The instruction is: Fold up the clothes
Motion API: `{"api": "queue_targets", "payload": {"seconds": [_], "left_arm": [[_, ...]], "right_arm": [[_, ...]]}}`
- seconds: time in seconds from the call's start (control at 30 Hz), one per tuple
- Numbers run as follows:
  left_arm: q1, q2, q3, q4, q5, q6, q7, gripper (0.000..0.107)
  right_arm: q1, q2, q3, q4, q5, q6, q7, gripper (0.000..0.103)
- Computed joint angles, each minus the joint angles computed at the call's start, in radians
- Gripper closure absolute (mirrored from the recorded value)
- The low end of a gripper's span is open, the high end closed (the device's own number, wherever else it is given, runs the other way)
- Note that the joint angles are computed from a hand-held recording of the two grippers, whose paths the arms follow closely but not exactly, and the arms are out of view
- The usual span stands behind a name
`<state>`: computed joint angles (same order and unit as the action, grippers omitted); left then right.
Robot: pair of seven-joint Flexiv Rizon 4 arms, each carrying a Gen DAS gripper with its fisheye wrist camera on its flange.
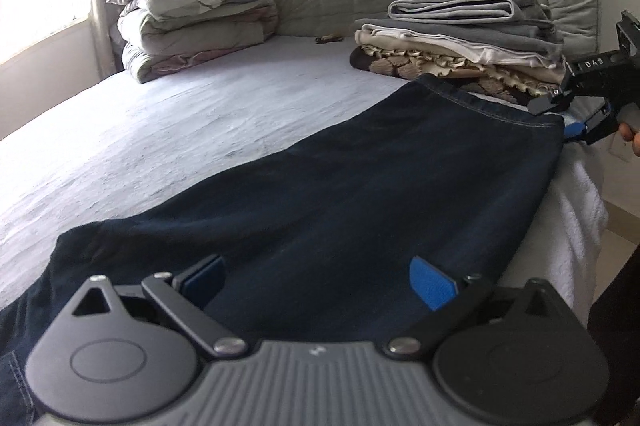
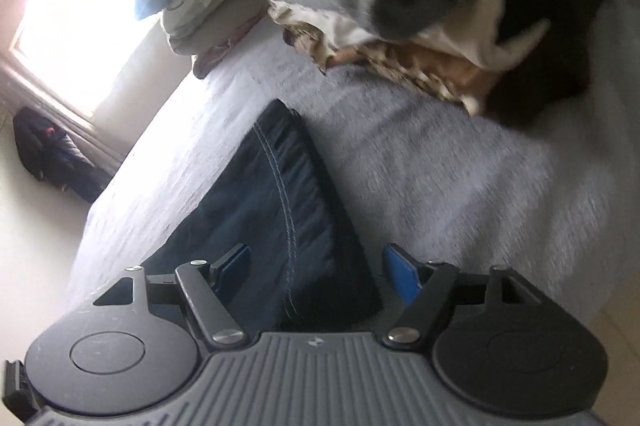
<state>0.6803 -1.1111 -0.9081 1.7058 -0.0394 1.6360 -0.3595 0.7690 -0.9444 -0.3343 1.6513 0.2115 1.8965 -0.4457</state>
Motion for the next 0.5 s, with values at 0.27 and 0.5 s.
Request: {"api": "queue_targets", "payload": {"seconds": [0.27,0.5], "left_arm": [[-0.015,0.003,0.01,-0.023,-0.027,-0.026,0.001,0.007],[-0.007,-0.014,-0.021,-0.028,-0.09,-0.1,0.035,0.007]], "right_arm": [[-0.042,0.052,0.11,0.037,0.046,0.023,0.07,0.033],[0.116,-0.021,-0.049,-0.041,0.148,-0.032,0.197,0.033]]}}
